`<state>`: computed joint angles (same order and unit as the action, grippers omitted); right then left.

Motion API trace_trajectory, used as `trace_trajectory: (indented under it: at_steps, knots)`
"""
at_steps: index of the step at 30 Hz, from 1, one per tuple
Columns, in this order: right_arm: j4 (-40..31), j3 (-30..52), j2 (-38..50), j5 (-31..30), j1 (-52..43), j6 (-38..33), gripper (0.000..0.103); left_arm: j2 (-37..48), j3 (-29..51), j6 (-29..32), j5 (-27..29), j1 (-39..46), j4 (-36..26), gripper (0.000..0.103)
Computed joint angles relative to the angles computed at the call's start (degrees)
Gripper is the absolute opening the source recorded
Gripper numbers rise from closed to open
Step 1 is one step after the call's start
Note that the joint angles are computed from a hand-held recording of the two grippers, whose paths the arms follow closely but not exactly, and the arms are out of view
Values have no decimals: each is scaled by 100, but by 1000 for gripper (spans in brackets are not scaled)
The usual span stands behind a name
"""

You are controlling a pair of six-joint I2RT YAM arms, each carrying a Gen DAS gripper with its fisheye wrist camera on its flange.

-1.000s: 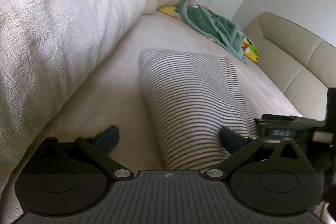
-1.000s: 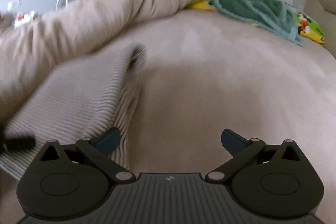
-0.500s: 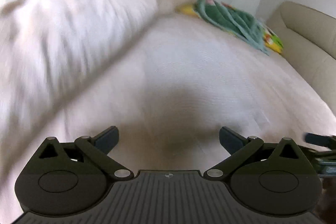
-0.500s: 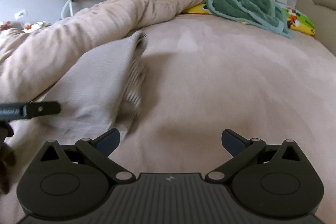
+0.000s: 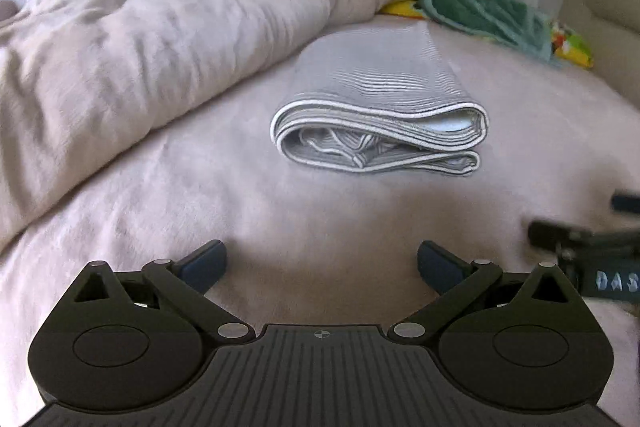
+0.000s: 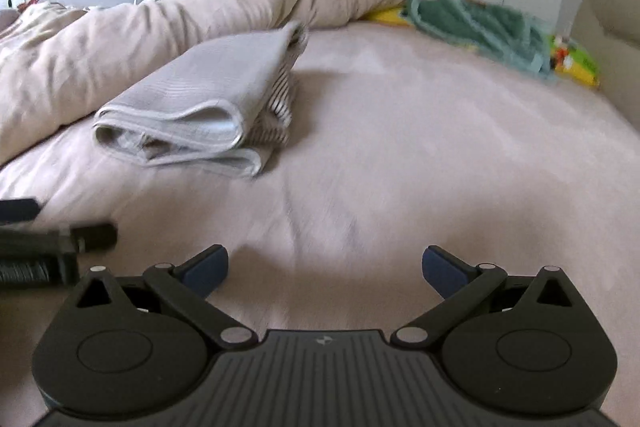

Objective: Fold clothes

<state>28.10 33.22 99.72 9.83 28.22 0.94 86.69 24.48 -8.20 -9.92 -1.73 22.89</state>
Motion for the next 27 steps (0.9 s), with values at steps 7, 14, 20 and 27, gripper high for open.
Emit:
trace_trajectory:
  at_steps: [7,14,20,27]
  knots:
    - [-324,1007,1019,-551,-475,-75,103,1020,1012,243,134,142,-353,103]
    - [-221,945,1032,-950,-683,124,103,926,799,292,-112,11,-153,103]
    - [-182,884,1008,-1107,-770,184,103,946,880,313,-147,4,-241,103]
    - [-192,895,1014,-1091,-764,179,103,937,884,308,-36,72,-244,103]
